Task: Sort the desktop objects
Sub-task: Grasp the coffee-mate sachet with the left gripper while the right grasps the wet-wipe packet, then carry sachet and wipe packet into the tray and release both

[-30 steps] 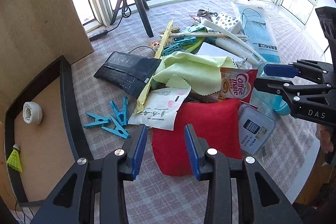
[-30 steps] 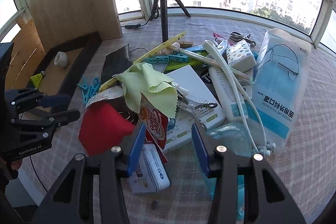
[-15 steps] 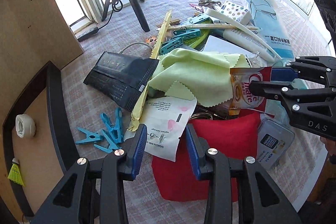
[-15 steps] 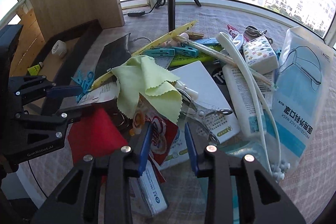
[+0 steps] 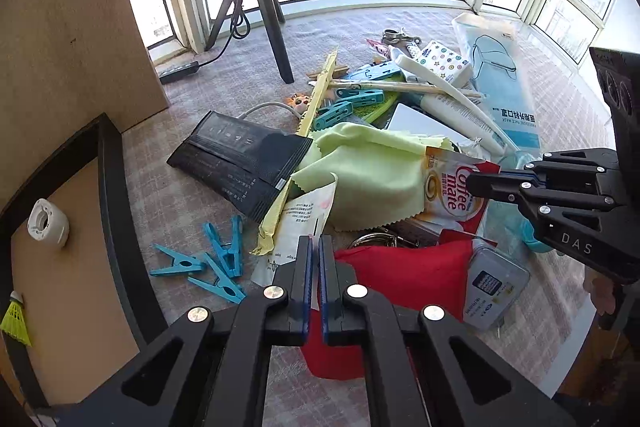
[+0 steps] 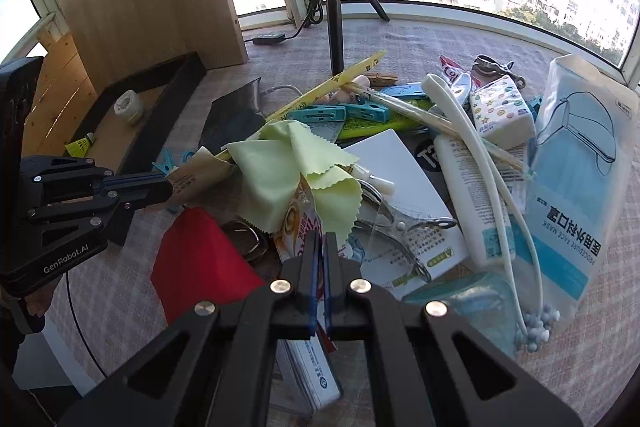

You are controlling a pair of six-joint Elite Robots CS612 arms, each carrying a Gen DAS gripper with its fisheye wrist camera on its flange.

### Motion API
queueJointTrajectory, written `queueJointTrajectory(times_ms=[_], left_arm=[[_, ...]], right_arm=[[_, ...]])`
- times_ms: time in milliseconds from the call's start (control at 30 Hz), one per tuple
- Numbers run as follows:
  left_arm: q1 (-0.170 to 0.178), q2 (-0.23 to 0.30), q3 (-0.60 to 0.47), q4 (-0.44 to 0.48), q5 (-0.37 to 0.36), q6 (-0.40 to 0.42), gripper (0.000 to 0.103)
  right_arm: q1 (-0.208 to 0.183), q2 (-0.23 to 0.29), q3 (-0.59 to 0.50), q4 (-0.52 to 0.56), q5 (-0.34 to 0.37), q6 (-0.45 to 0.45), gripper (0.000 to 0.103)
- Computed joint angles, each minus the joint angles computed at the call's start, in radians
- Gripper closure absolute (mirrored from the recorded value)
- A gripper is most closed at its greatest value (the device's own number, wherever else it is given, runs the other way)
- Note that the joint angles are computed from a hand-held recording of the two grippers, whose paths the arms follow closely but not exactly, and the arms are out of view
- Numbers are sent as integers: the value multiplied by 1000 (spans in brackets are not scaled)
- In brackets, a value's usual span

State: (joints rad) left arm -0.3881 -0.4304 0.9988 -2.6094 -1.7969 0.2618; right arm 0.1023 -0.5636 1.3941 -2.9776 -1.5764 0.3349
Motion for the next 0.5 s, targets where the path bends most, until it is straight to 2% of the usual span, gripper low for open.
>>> queueJointTrajectory(times_ms=[200,500], left_arm=[[21,-23,27,-44,-54,-56,102],[47,-68,102,-131,-89,-111,103]], right_arm=[[-1,-22,35,-61,20,35,102],[9,-54,82,-164,23,99,102]])
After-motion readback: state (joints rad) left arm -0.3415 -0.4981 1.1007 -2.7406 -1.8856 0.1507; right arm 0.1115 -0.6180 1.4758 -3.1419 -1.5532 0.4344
